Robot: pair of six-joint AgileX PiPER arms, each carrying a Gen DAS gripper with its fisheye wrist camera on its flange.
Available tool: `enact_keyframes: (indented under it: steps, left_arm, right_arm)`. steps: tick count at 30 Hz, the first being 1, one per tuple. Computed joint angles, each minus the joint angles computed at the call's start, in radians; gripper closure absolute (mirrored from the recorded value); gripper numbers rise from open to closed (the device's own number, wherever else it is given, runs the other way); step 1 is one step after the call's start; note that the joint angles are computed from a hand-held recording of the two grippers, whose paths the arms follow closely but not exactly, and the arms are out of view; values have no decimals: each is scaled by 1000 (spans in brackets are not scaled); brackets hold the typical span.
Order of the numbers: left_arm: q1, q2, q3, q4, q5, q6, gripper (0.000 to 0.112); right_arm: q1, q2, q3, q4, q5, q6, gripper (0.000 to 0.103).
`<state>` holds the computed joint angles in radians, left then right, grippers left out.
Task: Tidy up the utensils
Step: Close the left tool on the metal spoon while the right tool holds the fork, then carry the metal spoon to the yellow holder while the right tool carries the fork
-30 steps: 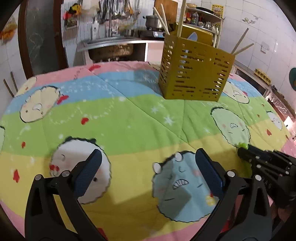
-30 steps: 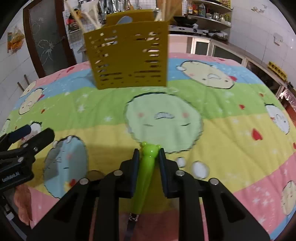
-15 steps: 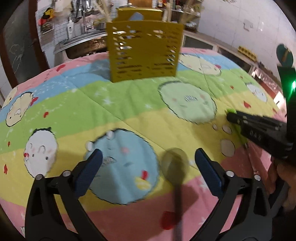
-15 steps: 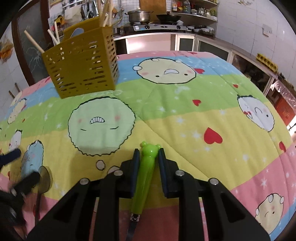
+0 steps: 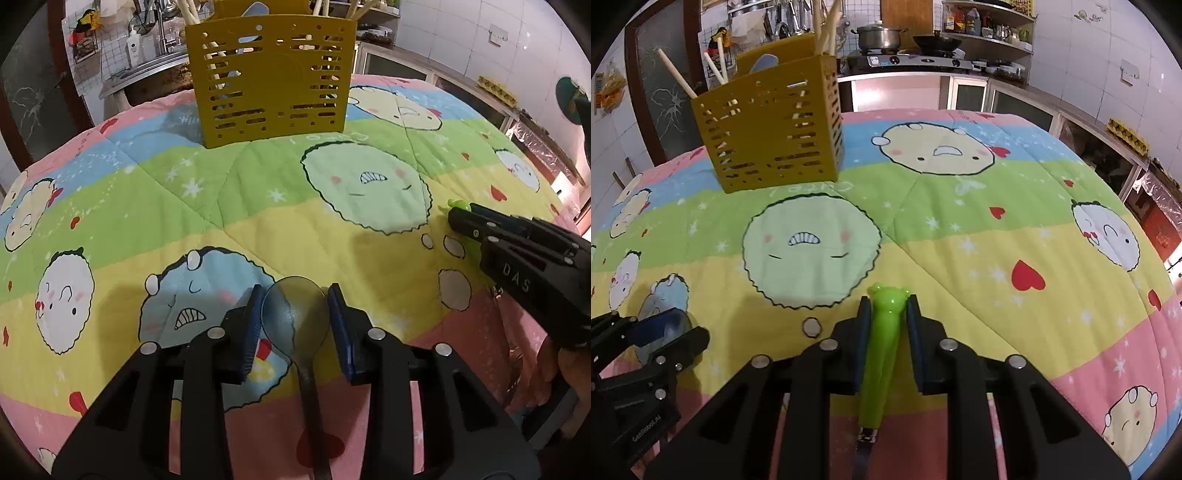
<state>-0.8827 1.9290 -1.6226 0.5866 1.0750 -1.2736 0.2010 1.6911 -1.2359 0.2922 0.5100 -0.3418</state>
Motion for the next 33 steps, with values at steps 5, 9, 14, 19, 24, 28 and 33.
enact_keyframes:
  steps: [5,9,14,19,24,28,33]
  left_arm:
    - [15,-27,21,19,-21,-14,78]
    - [22,-60,34,72,-18,-46,78]
    - [22,-97,30,165,8,-73,78]
    - [3,-131,43,305,27,-126,78]
    - [-29,-156,75,462,48,-191,78]
    - [-29,-168,85,531,53,-211,78]
    - [17,-184,94,550,13,-218,78]
  right_arm:
    - [-1,-31,10,37,-7,-19,84]
    - [1,-62,17,74,-28,-48,84]
    - [3,-97,12,148,-64,-102,84]
    - [18,-123,7,214,-141,-153,84]
    - [38,-145,24,356,-253,-274,84]
    - [48,-143,12,529,-310,-444,84]
    - [67,-104,-53,558,-328,-480,84]
